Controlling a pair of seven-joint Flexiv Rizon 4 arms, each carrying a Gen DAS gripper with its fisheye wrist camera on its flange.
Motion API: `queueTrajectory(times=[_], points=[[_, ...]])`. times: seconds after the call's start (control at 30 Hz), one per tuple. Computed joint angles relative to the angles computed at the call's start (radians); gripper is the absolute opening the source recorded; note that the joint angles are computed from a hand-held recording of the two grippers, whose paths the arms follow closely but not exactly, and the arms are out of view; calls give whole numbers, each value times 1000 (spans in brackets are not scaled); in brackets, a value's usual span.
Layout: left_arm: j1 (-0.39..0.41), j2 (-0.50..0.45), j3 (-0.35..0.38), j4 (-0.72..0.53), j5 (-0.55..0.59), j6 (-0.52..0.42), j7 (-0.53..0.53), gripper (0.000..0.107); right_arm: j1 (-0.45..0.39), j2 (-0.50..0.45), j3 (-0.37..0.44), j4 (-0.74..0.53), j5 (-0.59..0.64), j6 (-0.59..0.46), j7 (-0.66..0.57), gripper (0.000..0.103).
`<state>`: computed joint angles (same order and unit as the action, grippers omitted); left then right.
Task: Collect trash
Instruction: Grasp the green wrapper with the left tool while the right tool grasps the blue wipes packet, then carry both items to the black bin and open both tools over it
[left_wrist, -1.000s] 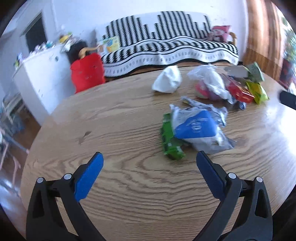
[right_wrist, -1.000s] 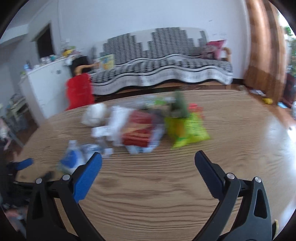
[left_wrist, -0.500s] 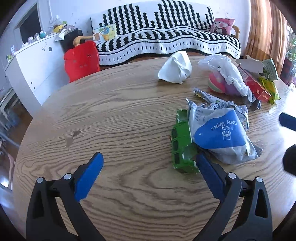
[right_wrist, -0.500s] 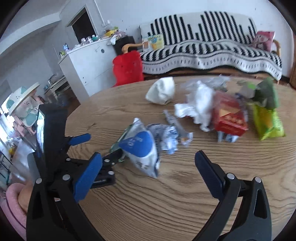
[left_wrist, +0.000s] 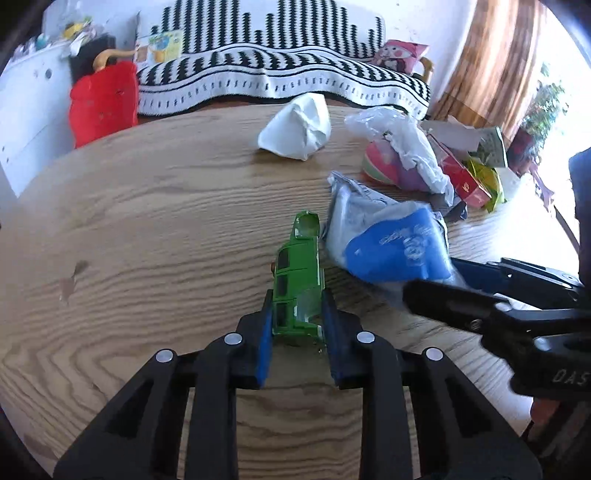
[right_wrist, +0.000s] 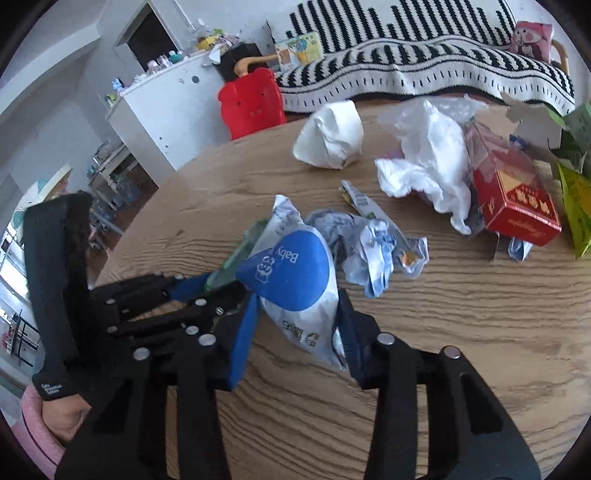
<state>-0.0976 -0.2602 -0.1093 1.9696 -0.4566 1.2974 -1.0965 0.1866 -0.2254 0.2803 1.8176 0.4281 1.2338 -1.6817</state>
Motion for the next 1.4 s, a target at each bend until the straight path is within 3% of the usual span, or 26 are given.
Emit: queueTrajectory(times=[0.1,0.2,0.33,0.47,0.63,0.7,0.77,0.8,0.9,1.07,1.17,1.3,1.4], points=[[-28,6,41,-1,88,36,-57,23,1,20,-4,27,-14,61,-13,41],[-5,22,-1,23,27,76,-40,22,-12,24,0,26,4,64,-26,41],[-17,33,5,19,26,80,-81,22,-25,36,-4,34,27,71,-44,40],[-65,27,58,-15,134,74,-193,22,-68,78,1,56,120,91,-107,40],[-103,61,55,-37,202,72,-298,21,-109,186,-43,100,271,127,-218,40],[-109,91,16,-33,172,60,-277,21,-136,270,-89,121,379,71,-296,40],[-113,131,-63,-21,40,35,-141,21,-161,365,-147,175,402,34,-322,40],[-135,147,-98,-34,-10,8,-61,21,-177,414,-177,208,398,21,-324,40],[-221,145,-123,-90,16,-54,8,21,-257,566,-256,329,324,-16,-291,40],[-366,45,-196,-206,-1,-254,95,21,-436,784,-414,516,152,-173,-214,40],[-452,-59,-212,-289,67,-371,62,21,-499,820,-497,598,81,-213,-178,40],[-560,-212,-177,-415,201,-488,-65,21,-504,793,-623,669,32,-255,-182,40],[-584,-274,-172,-469,209,-560,-135,22,-500,767,-695,679,53,-288,-214,40]])
